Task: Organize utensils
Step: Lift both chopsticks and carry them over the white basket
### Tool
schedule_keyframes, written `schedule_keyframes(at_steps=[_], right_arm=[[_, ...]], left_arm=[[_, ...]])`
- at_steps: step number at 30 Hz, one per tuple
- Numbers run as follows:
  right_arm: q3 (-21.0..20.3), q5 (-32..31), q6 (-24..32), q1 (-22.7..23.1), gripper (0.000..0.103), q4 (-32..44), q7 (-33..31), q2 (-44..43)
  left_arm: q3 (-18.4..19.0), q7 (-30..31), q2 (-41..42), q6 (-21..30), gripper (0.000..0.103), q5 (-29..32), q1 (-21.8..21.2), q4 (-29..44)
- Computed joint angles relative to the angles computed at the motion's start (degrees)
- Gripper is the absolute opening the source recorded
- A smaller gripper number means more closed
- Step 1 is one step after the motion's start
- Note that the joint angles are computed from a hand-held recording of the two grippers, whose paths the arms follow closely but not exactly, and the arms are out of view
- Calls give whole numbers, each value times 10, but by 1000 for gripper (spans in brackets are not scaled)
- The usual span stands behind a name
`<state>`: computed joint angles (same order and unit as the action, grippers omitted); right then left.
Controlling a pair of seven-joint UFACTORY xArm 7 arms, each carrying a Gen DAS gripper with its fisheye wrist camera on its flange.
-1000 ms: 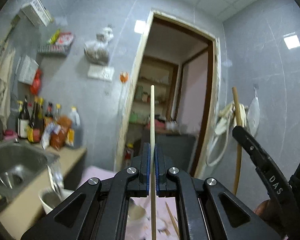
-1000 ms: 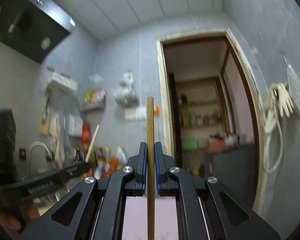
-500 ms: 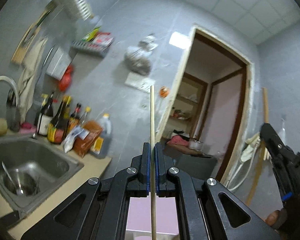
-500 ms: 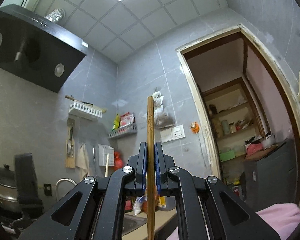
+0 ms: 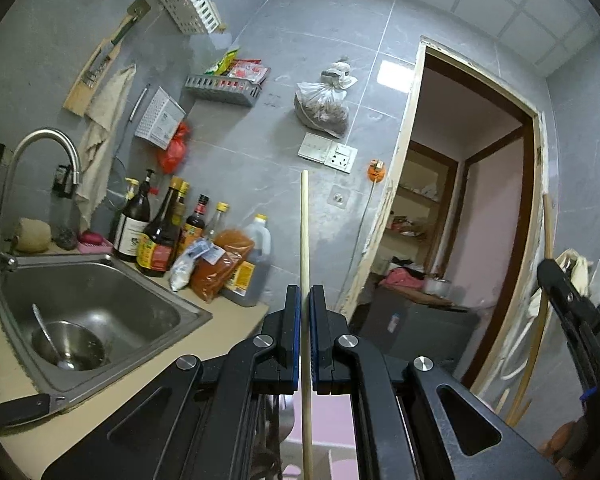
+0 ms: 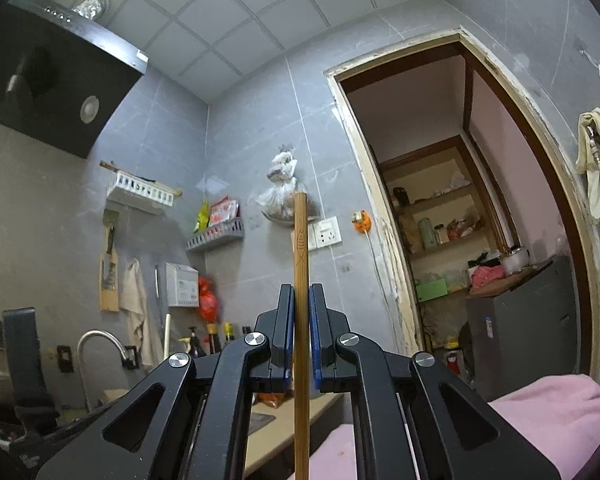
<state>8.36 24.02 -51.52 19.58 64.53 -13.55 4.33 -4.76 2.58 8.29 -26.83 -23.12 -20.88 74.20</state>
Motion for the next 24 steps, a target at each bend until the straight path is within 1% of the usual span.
schedule_keyframes(at_steps=[4,6,12,15,17,19,24], right_arm=[[0,6,-6,1,5,-5,-3,5],[-1,4,0,0,5,-3,5,5],[-1,5,1,1,5,1,-1,3],[0,11,4,3,5,-3,-9,6],[-1,16,17,3,5,-7,-10,4],[-2,16,30,1,5,-14,-10,-1],[-1,8,82,-5,6,-45,-25,-31]], left_arm=[[4,32,4,-11,2,-40,-18,-7],[7,58,8,-16,2,-67,-29,-5],[3,75,6,-13,2,-85,-32,-11],[0,77,1,-9,2,-86,-32,-22],[0,84,-4,-7,2,-90,-33,-33],[-4,78,-11,1,2,-79,-28,-45],[-10,74,-28,19,2,-60,-21,-71]])
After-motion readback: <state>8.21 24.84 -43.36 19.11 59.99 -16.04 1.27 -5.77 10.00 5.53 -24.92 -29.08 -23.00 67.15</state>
